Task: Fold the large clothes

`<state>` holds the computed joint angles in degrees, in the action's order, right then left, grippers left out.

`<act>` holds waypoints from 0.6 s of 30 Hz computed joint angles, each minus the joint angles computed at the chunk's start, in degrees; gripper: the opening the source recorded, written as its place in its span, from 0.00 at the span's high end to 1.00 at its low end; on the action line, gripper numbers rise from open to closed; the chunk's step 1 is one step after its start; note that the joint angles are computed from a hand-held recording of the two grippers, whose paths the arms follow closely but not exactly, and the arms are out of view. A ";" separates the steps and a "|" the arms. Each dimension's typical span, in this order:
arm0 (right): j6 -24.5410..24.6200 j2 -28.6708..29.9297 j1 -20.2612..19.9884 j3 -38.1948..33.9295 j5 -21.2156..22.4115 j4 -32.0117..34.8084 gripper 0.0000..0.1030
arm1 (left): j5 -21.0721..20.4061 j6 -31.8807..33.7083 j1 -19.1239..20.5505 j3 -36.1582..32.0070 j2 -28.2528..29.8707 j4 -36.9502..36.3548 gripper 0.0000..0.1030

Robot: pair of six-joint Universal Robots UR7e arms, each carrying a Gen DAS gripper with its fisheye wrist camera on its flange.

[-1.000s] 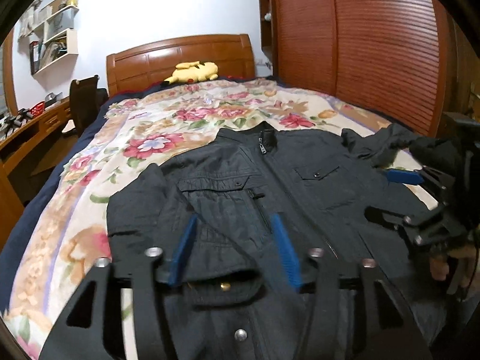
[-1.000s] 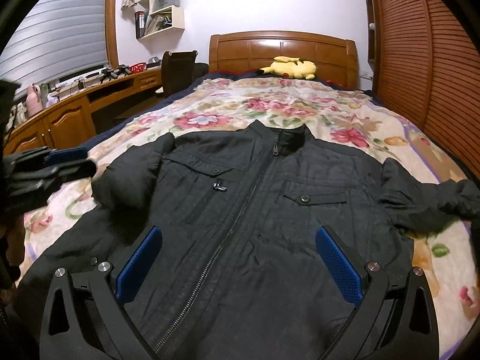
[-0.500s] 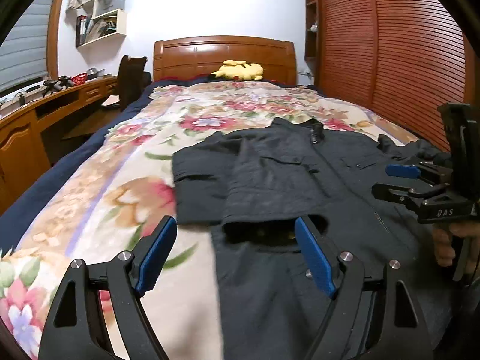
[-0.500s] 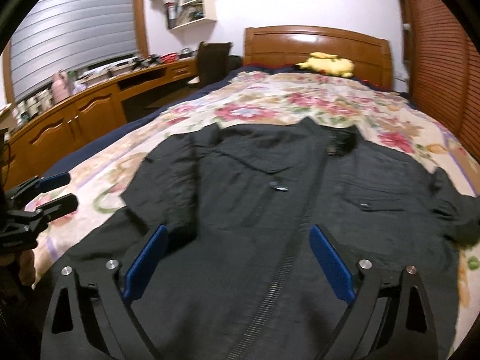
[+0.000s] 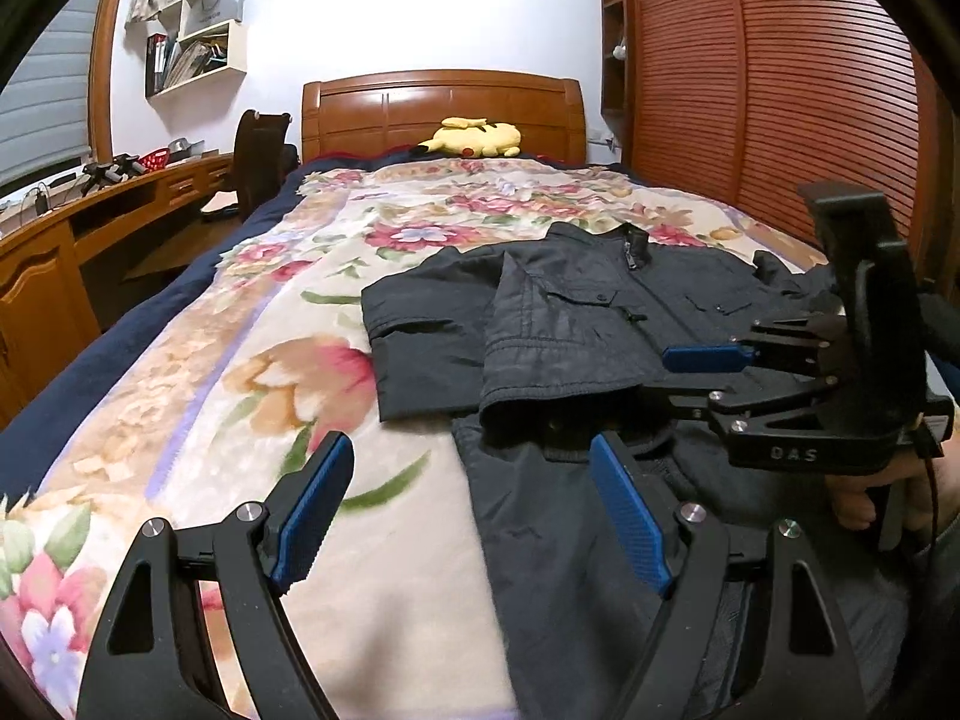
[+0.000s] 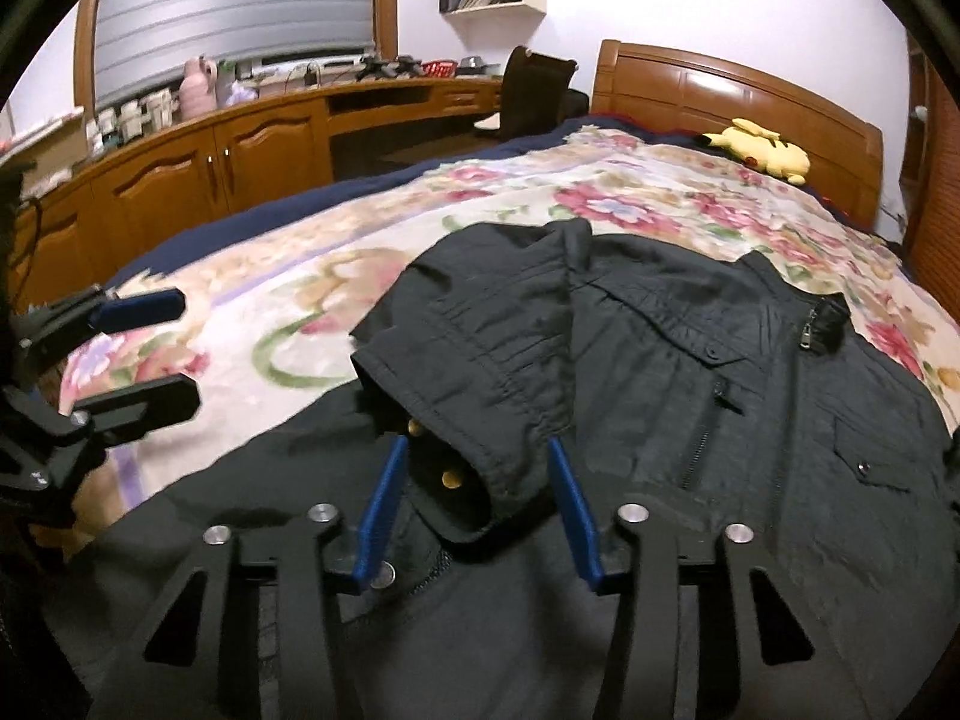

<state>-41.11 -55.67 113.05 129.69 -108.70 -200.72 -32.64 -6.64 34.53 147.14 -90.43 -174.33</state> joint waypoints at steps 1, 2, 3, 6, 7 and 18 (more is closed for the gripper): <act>-0.07 0.18 0.11 -0.30 -0.55 0.35 0.65 | 0.00 0.01 0.16 0.00 -0.04 0.05 0.21; -0.24 0.20 -0.03 -0.54 -0.71 0.94 0.77 | -0.16 0.00 0.34 -0.01 -0.09 0.10 0.21; -0.37 0.00 -0.19 -0.69 -0.44 1.89 0.80 | -0.28 0.04 0.45 -0.02 -0.09 0.07 0.21; -0.56 -0.37 -0.34 -1.22 -0.12 3.05 0.88 | -0.26 0.16 0.45 0.01 0.08 -0.35 0.21; -0.59 -0.41 -0.37 -1.33 -0.08 3.09 0.90 | -0.34 0.29 0.46 0.02 0.17 -0.62 0.21; 1.05 -2.80 -1.06 2.23 0.38 -6.95 0.97 | -1.35 1.22 -1.17 -0.19 2.79 -3.94 0.21</act>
